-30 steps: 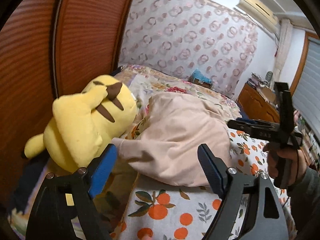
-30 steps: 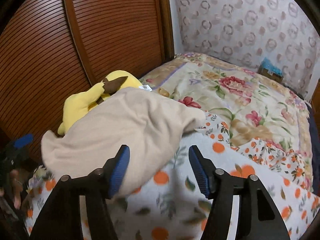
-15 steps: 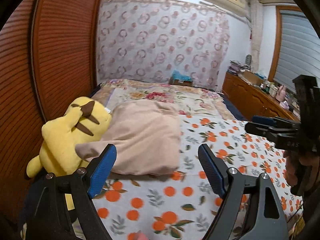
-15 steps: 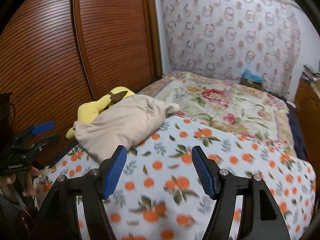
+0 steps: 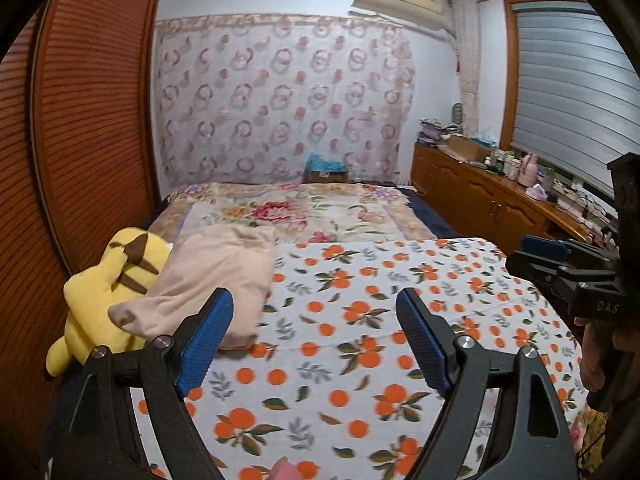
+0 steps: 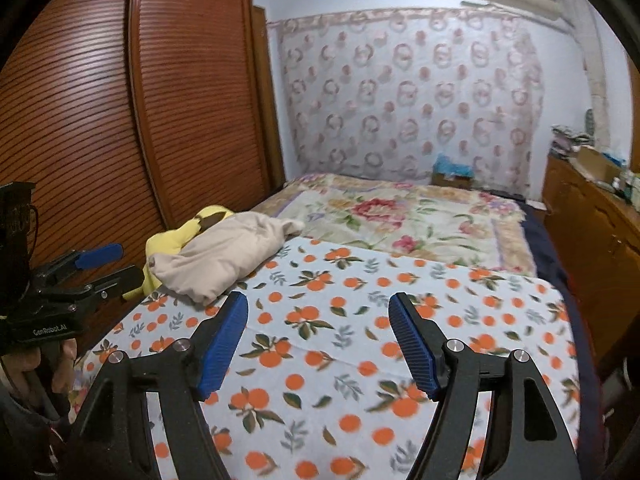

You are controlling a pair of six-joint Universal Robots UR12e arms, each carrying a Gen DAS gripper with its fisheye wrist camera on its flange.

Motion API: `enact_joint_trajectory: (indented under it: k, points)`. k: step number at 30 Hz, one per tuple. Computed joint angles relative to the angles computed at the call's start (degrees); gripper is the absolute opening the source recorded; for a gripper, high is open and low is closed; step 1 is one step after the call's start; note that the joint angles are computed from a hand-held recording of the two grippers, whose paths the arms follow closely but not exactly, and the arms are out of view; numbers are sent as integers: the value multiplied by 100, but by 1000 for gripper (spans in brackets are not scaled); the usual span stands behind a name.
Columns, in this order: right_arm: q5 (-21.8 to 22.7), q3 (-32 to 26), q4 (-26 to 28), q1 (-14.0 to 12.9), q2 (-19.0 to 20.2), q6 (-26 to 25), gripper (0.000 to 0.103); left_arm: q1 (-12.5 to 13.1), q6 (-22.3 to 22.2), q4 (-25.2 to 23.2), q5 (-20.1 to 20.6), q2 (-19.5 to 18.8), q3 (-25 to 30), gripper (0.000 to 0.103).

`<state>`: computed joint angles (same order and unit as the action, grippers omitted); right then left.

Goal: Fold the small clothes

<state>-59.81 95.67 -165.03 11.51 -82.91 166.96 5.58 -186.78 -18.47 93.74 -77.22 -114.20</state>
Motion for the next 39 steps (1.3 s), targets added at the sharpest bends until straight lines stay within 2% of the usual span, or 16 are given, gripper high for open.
enact_joint_trajectory:
  k: [6, 13, 22, 39]
  points:
    - [-170, 436, -455, -151, -410, 344, 79, -289, -32, 18, 251, 0, 107, 84]
    - [-304, 857, -986, -268, -754, 631, 81, -404, -45, 36, 294, 24, 136, 84]
    - [-538, 902, -1148, -184, -711, 653, 81, -445, -104, 111, 457, 47, 135, 84]
    - [-596, 806, -1114, -184, -645, 633, 81, -437, -91, 118, 502, 70, 113, 84]
